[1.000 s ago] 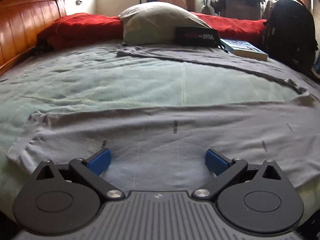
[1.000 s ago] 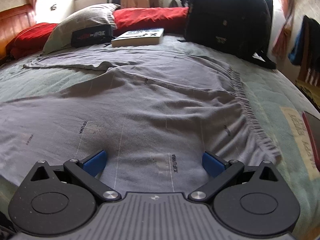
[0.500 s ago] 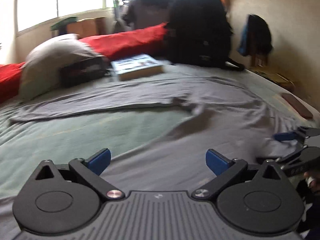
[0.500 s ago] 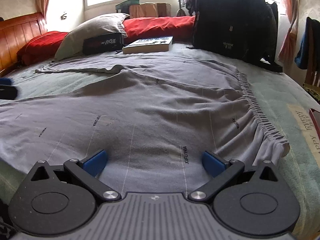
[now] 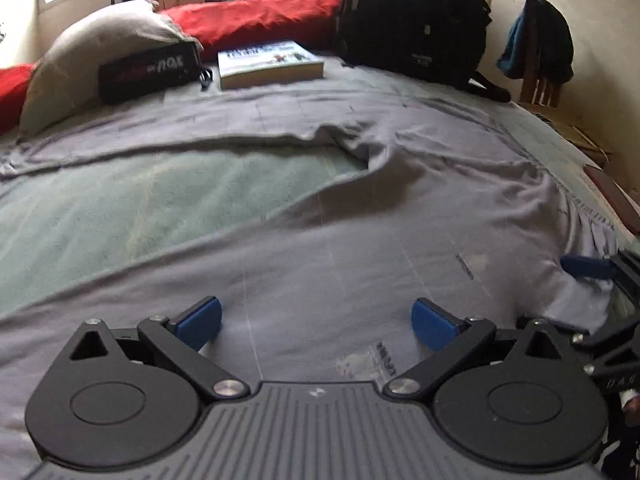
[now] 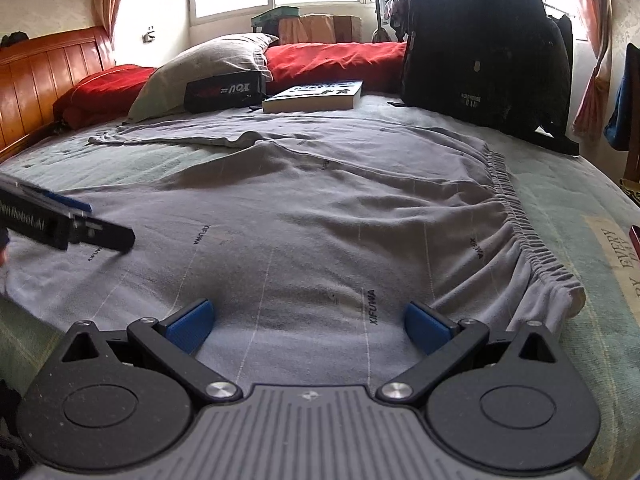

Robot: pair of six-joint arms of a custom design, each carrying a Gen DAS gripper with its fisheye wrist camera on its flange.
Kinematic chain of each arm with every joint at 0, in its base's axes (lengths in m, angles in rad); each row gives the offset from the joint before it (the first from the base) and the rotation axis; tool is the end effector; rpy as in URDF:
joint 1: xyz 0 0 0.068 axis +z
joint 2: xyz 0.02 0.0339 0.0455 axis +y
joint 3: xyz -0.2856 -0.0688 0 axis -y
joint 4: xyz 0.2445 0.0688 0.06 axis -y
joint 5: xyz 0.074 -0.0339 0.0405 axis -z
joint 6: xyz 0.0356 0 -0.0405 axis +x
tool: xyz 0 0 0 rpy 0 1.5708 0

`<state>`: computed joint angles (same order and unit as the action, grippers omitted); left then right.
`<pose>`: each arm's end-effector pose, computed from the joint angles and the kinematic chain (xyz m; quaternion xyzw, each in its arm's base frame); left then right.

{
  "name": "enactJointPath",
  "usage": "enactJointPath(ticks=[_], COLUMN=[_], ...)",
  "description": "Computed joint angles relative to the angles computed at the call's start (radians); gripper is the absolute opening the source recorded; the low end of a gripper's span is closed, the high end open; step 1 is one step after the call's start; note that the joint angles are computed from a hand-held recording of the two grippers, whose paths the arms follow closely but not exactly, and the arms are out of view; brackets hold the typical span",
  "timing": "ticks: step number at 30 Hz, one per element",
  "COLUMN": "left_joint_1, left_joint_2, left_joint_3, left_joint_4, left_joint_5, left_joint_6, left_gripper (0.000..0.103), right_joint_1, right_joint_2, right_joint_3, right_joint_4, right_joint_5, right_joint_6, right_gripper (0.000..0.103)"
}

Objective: Fold clothes

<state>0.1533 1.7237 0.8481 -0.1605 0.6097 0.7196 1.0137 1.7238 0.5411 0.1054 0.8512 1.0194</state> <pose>0.3181 0.0285 0.1577 0.3332 0.8612 -0.1558 0.3507 0.1590 0.2046 0.1063 0.1034 0.8829 -0.0216 0.4575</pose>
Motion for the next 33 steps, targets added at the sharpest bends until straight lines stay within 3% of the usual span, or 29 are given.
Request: enactJointPath(ticks=[5,12,33], left_joint_1=[-0.049,-0.130,-0.076], left_joint_2=[-0.035,0.021,0.008], left_joint_3=[-0.006,0.006,0.015], left_joint_4=[0.014,0.031,0.016], left_joint_5=[0.010,-0.074,-0.036], left_joint_6=[-0.024,-0.095,-0.112], left_gripper=[0.101,0.101,0.102], right_joint_1=[0.002,0.005,0.004], right_joint_2=[-0.004,0.000,0.004], right_joint_3=[-0.011,-0.010,-0.006], right_joint_4=[0.016,0.019,0.016], right_joint_5=[-0.002,0.001,0.002], right_joint_6=[-0.007,-0.007,-0.005], right_gripper=[0.103,0.103,0.103])
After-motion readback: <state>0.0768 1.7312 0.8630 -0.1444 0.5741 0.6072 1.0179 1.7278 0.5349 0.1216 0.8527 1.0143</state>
